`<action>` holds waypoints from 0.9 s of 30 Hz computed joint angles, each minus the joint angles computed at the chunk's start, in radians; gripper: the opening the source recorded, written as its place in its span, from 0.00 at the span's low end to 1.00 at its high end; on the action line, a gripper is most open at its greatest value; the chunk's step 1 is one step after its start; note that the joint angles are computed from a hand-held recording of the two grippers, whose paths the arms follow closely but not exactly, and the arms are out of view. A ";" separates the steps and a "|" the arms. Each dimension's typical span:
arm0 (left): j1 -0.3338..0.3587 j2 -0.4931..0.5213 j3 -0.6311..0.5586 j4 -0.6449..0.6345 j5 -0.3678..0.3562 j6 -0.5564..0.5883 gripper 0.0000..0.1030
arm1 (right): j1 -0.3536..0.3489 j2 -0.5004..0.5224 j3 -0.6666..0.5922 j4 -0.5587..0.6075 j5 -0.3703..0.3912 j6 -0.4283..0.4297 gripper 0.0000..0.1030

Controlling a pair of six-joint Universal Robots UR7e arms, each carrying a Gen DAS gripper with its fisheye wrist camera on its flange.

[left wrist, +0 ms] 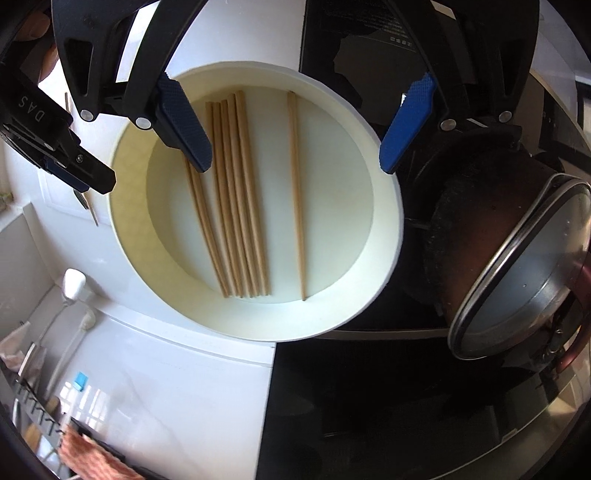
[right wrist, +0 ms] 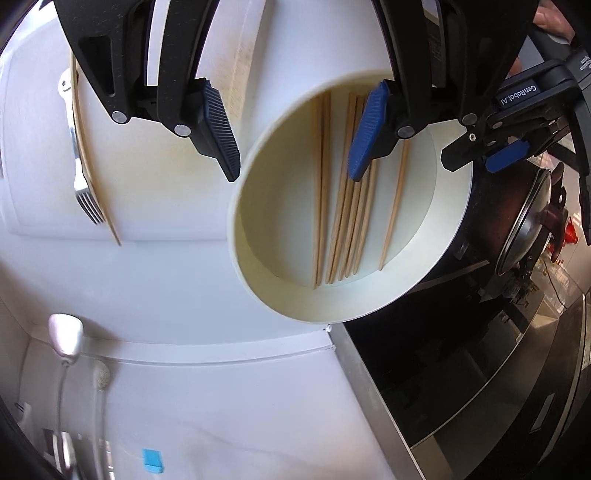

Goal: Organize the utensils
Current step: 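Move both open tools back over the fork and last chopstick on the board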

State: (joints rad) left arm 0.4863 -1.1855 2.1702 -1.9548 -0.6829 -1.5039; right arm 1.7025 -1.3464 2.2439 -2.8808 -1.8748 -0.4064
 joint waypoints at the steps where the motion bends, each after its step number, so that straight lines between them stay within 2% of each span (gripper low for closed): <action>1: -0.001 0.006 0.002 -0.017 0.000 0.013 0.88 | -0.005 -0.015 0.012 -0.007 -0.004 0.001 0.58; 6: -0.005 0.056 -0.014 -0.118 -0.019 0.101 0.88 | -0.044 -0.110 0.077 -0.056 -0.036 0.002 0.61; 11: -0.033 0.140 -0.063 -0.195 -0.004 0.191 0.88 | -0.126 -0.227 0.119 -0.067 -0.052 -0.011 0.61; 18: -0.063 0.309 -0.172 -0.312 -0.022 0.288 0.88 | -0.290 -0.378 0.139 -0.054 0.014 -0.127 0.61; 22: -0.086 0.411 -0.245 -0.315 -0.044 0.252 0.89 | -0.420 -0.446 0.117 0.007 0.111 -0.242 0.62; 25: -0.109 0.484 -0.324 -0.207 -0.047 0.124 0.89 | -0.510 -0.463 0.076 0.084 0.182 -0.323 0.61; 27: -0.124 0.517 -0.351 -0.191 -0.055 0.056 0.89 | -0.558 -0.463 0.046 0.130 0.226 -0.363 0.61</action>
State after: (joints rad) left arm 0.3619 -0.6689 1.8193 -2.1461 -0.7381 -1.4479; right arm 1.1445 -1.8090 2.2903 -2.7509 -1.6483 -0.7694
